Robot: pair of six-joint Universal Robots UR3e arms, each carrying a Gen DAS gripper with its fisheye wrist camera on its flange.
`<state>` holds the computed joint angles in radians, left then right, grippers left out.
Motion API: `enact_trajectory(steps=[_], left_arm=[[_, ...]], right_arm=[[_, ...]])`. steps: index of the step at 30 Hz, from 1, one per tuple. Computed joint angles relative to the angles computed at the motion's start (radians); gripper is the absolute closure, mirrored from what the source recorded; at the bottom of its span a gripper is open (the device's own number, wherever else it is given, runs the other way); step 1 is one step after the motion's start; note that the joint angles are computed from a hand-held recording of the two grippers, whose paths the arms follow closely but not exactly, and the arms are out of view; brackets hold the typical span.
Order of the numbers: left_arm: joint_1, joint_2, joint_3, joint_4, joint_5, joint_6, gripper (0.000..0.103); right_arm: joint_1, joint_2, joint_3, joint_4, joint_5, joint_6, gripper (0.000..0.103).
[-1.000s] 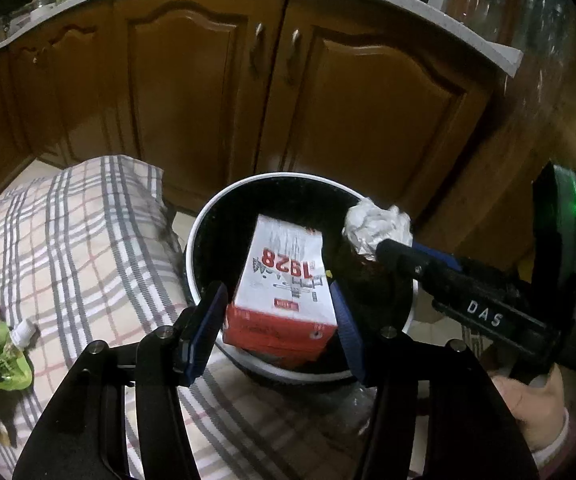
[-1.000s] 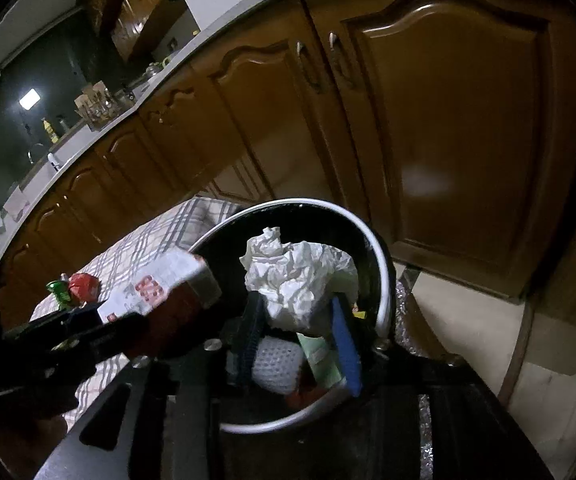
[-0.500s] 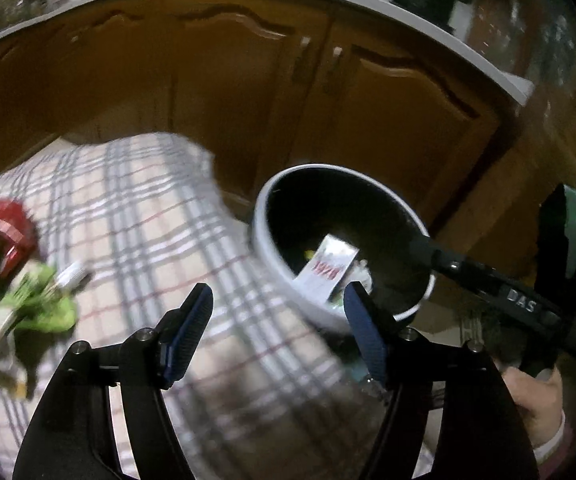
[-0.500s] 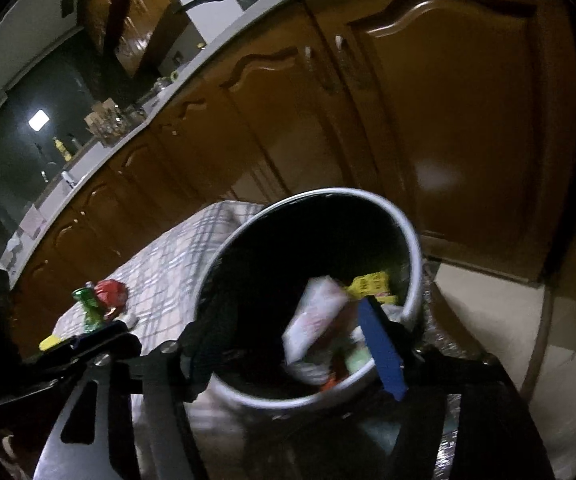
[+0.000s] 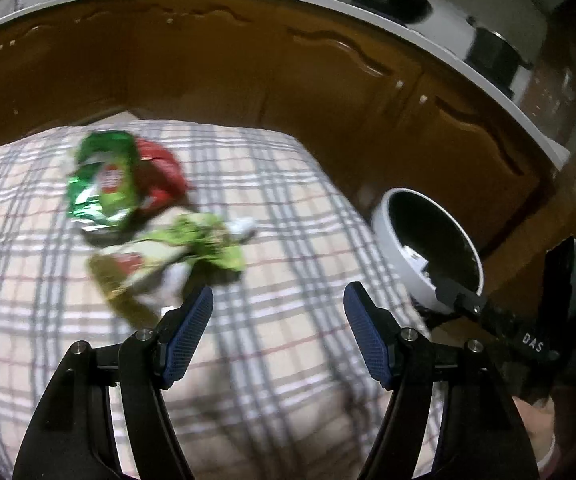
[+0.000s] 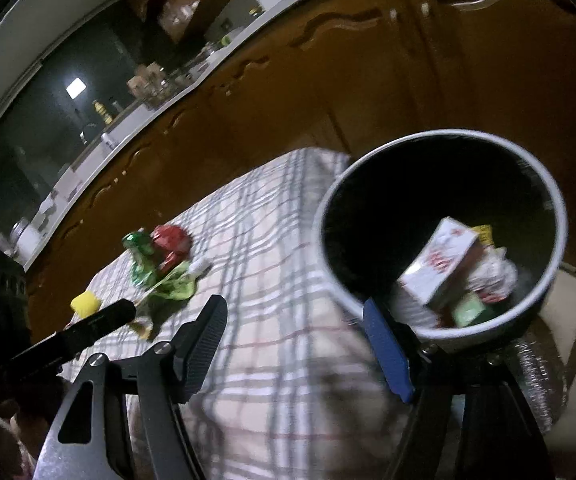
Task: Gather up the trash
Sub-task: 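Move both tools from the bin back over the table trash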
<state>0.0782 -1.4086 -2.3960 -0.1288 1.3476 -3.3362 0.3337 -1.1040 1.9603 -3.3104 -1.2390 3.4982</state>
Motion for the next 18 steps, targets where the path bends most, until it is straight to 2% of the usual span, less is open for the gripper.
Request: enact_trajectory(steps=[5,13,18], left_arm=[[0.195,0.206,-0.137,-0.097,-0.089,0.084,0.034],[0.54,0.552,-0.238,-0.427,-0.25,0.28,0.034],[0.659,0.61,-0.24,-0.525,-0.298,0.36,0.034]], right_arm=[[0.104,0.067,-0.116,0.059,-0.028,0.014,0.031],[0.216,0.19,-0.323,0.152,-0.016,0.038,0.031],[0.266,0.278,-0.482,0.217,0.005,0.058,0.031]])
